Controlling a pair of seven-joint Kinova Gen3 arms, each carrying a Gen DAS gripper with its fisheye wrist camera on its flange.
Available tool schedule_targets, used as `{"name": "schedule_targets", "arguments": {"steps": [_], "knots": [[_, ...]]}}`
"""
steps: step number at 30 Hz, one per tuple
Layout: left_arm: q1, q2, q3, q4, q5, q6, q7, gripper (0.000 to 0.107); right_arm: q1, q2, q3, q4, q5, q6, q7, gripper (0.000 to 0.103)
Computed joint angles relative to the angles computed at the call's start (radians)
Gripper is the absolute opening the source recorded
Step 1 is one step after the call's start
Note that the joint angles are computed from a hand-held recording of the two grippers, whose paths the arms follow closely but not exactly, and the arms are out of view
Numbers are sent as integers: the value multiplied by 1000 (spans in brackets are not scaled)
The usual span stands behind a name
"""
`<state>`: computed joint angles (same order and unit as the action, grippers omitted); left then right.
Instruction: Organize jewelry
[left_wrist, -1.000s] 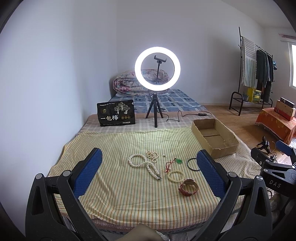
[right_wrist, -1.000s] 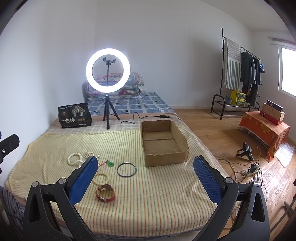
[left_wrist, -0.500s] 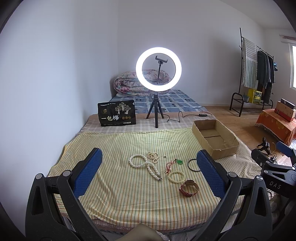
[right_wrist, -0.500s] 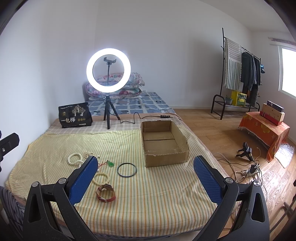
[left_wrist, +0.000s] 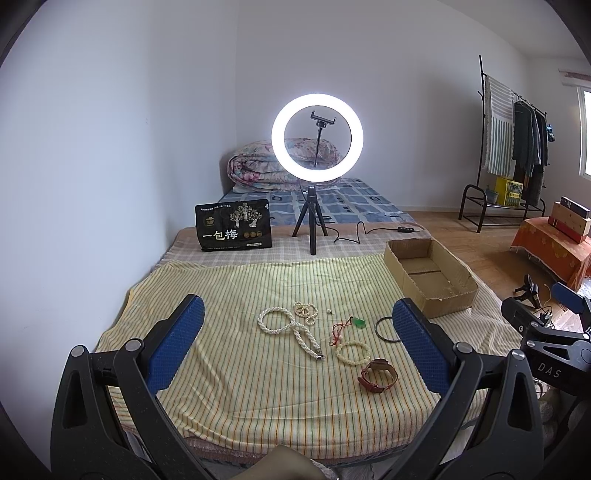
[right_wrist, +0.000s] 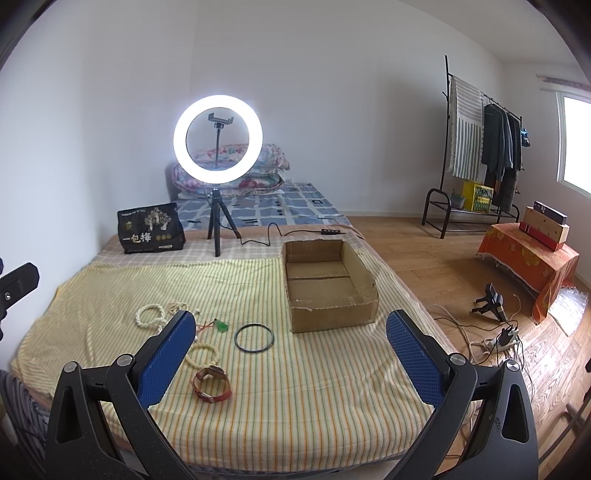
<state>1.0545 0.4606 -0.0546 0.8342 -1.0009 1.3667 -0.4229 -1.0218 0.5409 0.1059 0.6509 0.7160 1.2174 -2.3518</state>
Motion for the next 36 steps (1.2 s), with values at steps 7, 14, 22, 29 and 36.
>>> {"name": "schedule_targets", "arguments": {"steps": [7,14,22,29,36], "knots": [[-2,3,1,-21,6,12,-14,103,-2,9,-1,-13,-4,7,8,103],[-16,15,-12,-43,33,19,-32,103,6,39,7,-60,-30,29,32,103],[-61,12,-20,-8,42,6,-41,103,28,37,-1,-14,-55,-30,109,103],[-146,-12,2,58,87,-39,-73,103,101,55,-50,-18,-140,-105,239,103],[-283,-38,31,119,214,-134,-147,103,152,168,-59,-202,-269,-16,448,103]]}}
